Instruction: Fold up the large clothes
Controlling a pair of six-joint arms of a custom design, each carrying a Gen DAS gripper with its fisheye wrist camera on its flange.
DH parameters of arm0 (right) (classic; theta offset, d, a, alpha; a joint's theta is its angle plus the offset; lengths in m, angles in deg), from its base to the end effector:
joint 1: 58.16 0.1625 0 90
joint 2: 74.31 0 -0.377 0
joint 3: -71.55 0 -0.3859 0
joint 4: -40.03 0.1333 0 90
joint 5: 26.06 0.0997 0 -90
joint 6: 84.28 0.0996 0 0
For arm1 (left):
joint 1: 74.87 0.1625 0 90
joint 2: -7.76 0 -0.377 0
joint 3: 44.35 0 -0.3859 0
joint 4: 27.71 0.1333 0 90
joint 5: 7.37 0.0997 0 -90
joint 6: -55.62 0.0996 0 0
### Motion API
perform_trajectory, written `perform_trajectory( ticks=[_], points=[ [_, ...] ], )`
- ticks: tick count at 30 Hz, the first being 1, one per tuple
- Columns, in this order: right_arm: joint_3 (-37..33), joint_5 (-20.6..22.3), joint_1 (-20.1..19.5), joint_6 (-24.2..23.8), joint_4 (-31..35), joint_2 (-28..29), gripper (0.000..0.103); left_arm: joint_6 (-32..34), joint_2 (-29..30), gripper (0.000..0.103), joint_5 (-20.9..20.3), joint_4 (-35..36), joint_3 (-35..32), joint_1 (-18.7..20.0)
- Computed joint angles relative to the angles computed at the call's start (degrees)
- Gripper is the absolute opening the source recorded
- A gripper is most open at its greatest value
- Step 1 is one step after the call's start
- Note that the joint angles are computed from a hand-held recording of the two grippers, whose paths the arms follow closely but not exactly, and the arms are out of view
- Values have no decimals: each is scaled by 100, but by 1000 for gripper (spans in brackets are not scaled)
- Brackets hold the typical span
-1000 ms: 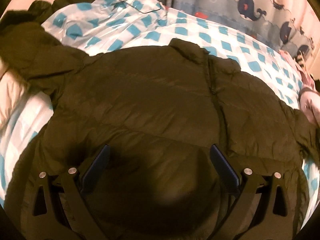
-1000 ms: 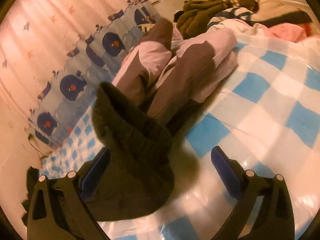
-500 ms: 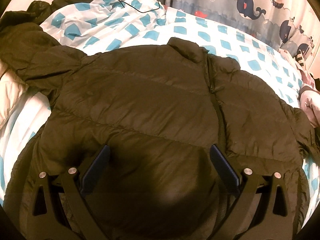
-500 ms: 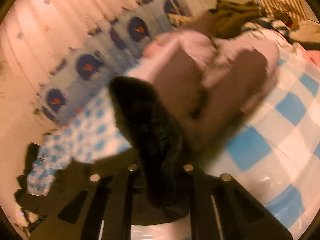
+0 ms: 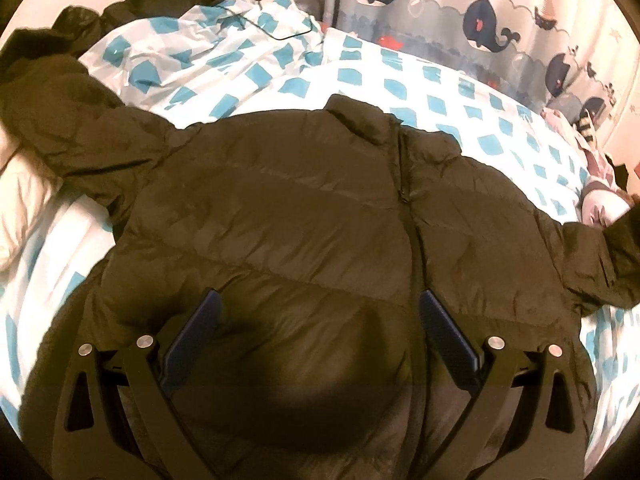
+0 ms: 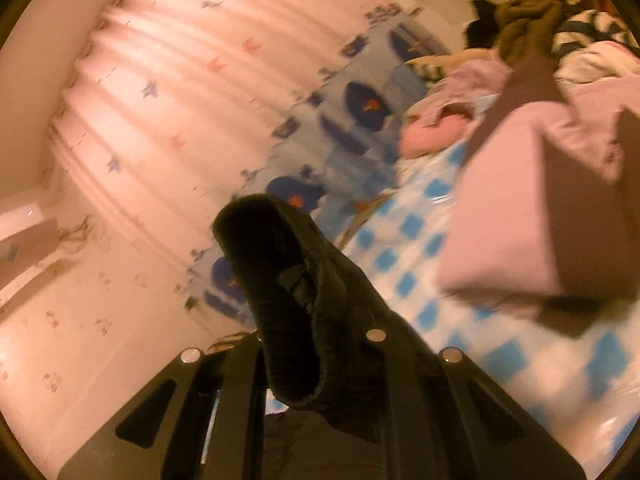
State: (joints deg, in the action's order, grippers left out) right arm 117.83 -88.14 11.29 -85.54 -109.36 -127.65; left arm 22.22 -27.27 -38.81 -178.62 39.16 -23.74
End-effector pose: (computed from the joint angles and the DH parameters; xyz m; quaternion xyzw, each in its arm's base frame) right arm -0.0873 -0.7454 0.5686 0.0057 0.8225 -0.5603 0.0976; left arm -0.2524 -0.6610 0.0607 -0.0115 0.8687 -0.3630 0.3370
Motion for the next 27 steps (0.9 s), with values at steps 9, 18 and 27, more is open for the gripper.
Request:
perform_trajectory(
  ticks=[9,18,27],
  points=[
    [-289,-169,1009,-285,154,529,13,-57,-586,96,77,-151,598,-61],
    [-468,-358,1936,-499,248,1288,13,-506,-1448,96,145,-173,1415,-42],
    [-876,-779,2418,-684,543,2328,13,-893,-2204,96,48,-204,2039,72]
  ],
)
